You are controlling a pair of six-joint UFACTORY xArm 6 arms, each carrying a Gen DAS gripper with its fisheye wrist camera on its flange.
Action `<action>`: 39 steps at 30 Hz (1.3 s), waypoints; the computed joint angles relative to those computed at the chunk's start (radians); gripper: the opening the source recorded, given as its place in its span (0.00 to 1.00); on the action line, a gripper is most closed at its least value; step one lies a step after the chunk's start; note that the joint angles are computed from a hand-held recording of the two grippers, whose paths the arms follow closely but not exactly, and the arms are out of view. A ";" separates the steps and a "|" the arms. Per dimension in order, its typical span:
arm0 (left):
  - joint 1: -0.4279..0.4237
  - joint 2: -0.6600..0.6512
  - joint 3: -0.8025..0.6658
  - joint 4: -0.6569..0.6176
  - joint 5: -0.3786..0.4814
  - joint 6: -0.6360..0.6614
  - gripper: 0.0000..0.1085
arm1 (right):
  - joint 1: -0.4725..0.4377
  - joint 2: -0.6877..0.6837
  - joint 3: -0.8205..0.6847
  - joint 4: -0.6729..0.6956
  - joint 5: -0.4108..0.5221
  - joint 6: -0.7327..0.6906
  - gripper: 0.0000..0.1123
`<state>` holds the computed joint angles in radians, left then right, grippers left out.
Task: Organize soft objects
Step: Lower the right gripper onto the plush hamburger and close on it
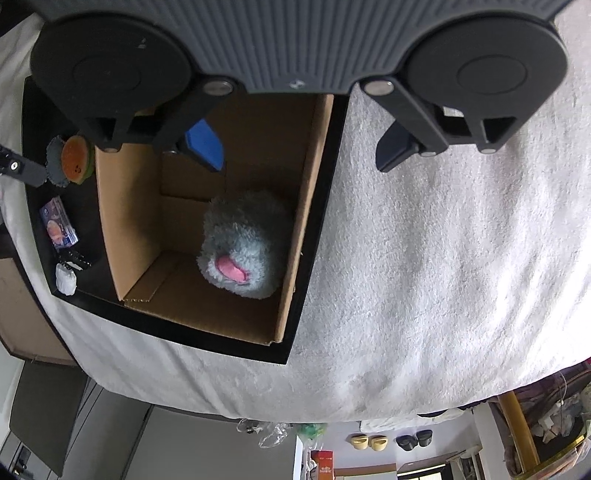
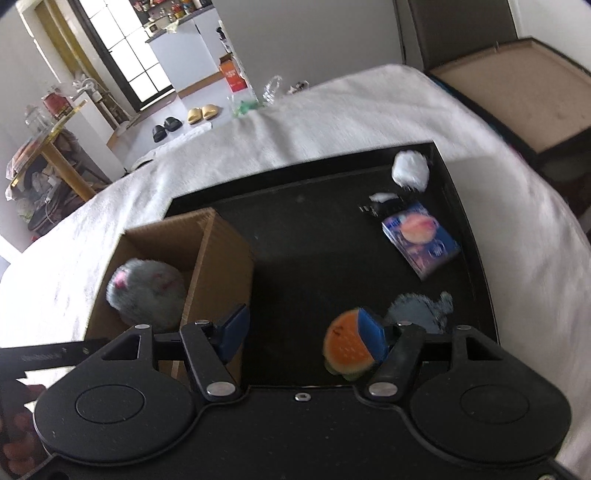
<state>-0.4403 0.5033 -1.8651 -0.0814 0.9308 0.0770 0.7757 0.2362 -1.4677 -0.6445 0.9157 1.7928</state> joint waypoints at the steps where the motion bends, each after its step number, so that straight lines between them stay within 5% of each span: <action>1: -0.003 -0.001 0.002 0.008 0.000 -0.002 0.82 | -0.001 -0.007 0.023 -0.001 -0.015 0.013 0.57; 11: -0.038 0.023 -0.022 0.083 0.010 -0.063 0.82 | -0.018 -0.005 0.110 0.020 -0.094 0.041 0.57; 26: -0.068 0.063 -0.062 0.156 0.004 -0.102 0.82 | -0.030 0.069 0.063 0.085 -0.056 -0.071 0.57; 29: -0.065 0.067 -0.062 0.165 0.006 -0.100 0.82 | -0.029 0.076 0.058 0.095 -0.059 -0.095 0.39; 39: -0.046 0.046 -0.043 0.131 -0.003 -0.092 0.82 | -0.021 0.064 0.055 0.091 -0.044 -0.085 0.29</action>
<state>-0.4867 0.5496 -1.9084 0.0499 0.9274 -0.0148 0.7551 0.3003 -1.4124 -0.5533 0.8716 1.7074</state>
